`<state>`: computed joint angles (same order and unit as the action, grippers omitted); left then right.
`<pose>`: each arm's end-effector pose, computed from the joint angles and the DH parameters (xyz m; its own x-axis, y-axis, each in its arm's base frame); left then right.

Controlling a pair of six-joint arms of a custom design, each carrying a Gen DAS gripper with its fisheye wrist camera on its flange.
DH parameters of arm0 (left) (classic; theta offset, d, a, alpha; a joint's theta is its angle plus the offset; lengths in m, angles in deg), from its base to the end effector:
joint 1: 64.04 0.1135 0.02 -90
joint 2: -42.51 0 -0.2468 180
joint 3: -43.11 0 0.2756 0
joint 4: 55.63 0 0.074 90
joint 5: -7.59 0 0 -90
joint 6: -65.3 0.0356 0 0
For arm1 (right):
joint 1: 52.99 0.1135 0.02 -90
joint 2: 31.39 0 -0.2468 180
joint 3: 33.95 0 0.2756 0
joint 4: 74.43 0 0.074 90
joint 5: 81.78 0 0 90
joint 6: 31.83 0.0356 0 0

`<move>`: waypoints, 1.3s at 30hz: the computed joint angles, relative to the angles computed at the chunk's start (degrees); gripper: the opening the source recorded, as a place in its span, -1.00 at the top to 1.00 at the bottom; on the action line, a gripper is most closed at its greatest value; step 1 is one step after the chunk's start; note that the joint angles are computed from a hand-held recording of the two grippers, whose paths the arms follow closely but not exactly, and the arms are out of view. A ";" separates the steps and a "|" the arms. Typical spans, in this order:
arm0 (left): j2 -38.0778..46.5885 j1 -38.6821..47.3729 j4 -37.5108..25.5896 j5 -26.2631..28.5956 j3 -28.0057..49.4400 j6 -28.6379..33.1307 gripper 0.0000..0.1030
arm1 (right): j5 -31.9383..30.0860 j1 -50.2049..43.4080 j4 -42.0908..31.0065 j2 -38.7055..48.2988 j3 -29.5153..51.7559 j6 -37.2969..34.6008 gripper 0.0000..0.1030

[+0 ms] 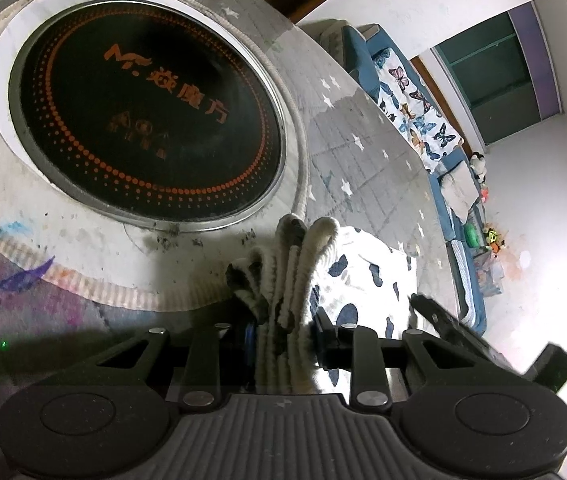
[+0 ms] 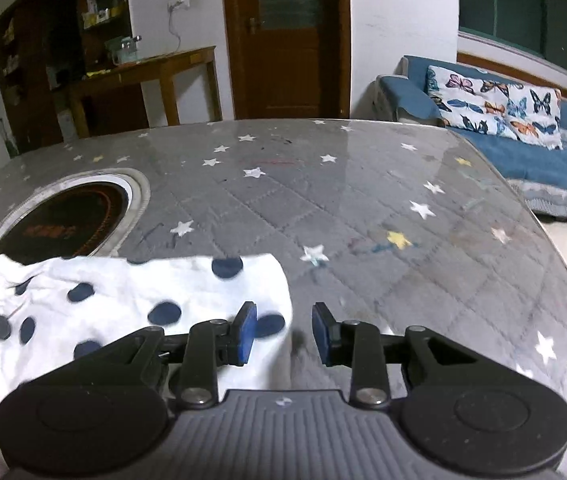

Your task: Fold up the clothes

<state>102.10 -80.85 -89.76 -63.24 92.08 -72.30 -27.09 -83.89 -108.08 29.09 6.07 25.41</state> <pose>0.2286 -0.0813 0.1998 -0.8210 -0.4806 -0.3082 -0.1629 0.7146 -0.6803 0.1968 -0.0938 0.1484 -0.6540 -0.1232 -0.7464 -0.2683 0.9603 0.0766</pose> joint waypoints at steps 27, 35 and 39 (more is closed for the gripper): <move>7.11 -9.63 -8.95 -14.00 14.02 8.62 0.41 | -13.05 -10.62 -6.42 -9.43 -3.61 0.85 0.88; 16.49 -16.50 -9.63 -20.89 24.17 10.80 0.41 | -12.93 -12.19 -3.40 -7.37 0.54 2.39 0.89; 21.19 -17.42 -9.68 -21.64 28.84 11.27 0.41 | -12.52 -12.76 -1.24 -4.63 2.85 2.98 0.89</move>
